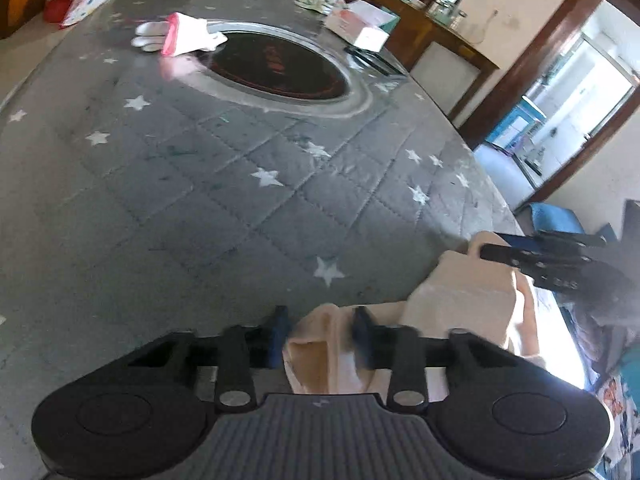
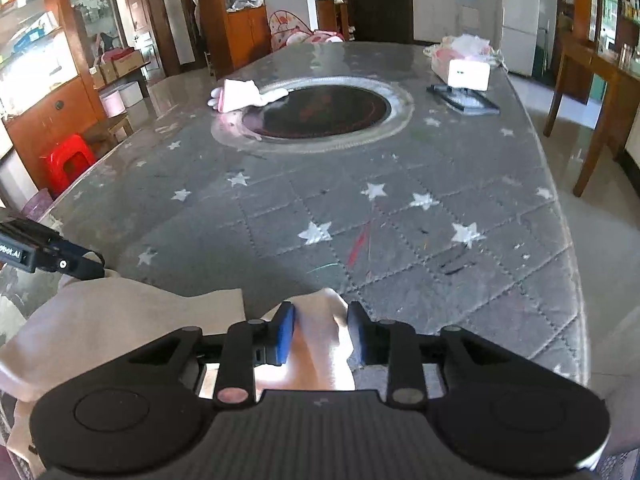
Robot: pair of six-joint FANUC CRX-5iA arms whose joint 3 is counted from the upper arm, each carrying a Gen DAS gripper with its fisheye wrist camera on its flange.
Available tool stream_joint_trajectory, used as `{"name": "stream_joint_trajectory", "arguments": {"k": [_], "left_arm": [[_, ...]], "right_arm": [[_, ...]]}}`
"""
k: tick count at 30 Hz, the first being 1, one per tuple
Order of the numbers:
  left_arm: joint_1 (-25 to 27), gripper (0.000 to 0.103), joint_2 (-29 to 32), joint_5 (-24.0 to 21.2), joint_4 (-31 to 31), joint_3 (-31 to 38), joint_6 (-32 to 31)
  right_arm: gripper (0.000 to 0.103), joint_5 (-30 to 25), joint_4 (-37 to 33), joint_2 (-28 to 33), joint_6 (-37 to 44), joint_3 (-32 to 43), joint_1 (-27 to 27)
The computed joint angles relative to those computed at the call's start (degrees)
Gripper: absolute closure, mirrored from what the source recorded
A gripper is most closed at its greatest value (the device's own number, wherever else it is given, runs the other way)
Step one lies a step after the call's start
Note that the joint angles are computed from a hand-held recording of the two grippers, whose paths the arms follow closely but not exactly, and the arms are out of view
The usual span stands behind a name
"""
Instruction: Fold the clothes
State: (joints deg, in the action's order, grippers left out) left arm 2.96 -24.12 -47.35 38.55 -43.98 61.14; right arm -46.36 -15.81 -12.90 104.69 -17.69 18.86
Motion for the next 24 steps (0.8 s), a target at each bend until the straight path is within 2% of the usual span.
{"name": "stream_joint_trajectory", "arguments": {"k": [2, 3, 10, 13, 16, 19, 20, 22, 24], "left_arm": [[-0.11, 0.088, -0.11, 0.41, 1.31, -0.52, -1.51], [-0.18, 0.089, -0.43, 0.78, 2.14, -0.92, -2.28], [-0.23, 0.091, -6.42, 5.01, 15.59, -6.0, -12.84], [-2.23, 0.091, -11.47, 8.06, 26.12, -10.39, -23.83], [-2.74, 0.091, -17.35, 5.89, 34.21, -14.64, -36.32], [0.65, 0.091, -22.51, -1.22, 32.38, -16.9, -43.63], [1.85, 0.091, -23.97, -3.76, 30.55, -17.42, -45.12], [2.91, 0.091, -25.04, -7.85, 26.15, -17.72, -45.16], [2.14, 0.09, -24.9, -10.05, 21.93, -17.69, -43.84]], "right_arm": [[0.079, -0.12, -0.58, 0.6, 0.51, 0.24, -0.14], [0.089, -0.41, -1.03, 0.71, 0.88, 0.43, -0.24], [0.093, 4.03, -2.51, -5.39, 1.69, -2.23, -0.38], [0.093, 4.47, -7.25, -9.02, 4.84, -2.63, -2.98], [0.096, 2.41, -13.35, -12.98, 10.63, -3.28, -6.92], [0.097, -2.53, -17.7, -16.69, 16.1, -4.34, -11.1], [0.097, -3.69, -16.81, -17.27, 15.4, -4.73, -11.03], [0.097, -5.52, -14.56, -18.0, 13.58, -5.49, -10.42], [0.096, -5.48, -12.0, -18.02, 10.91, -6.15, -9.14]]}}
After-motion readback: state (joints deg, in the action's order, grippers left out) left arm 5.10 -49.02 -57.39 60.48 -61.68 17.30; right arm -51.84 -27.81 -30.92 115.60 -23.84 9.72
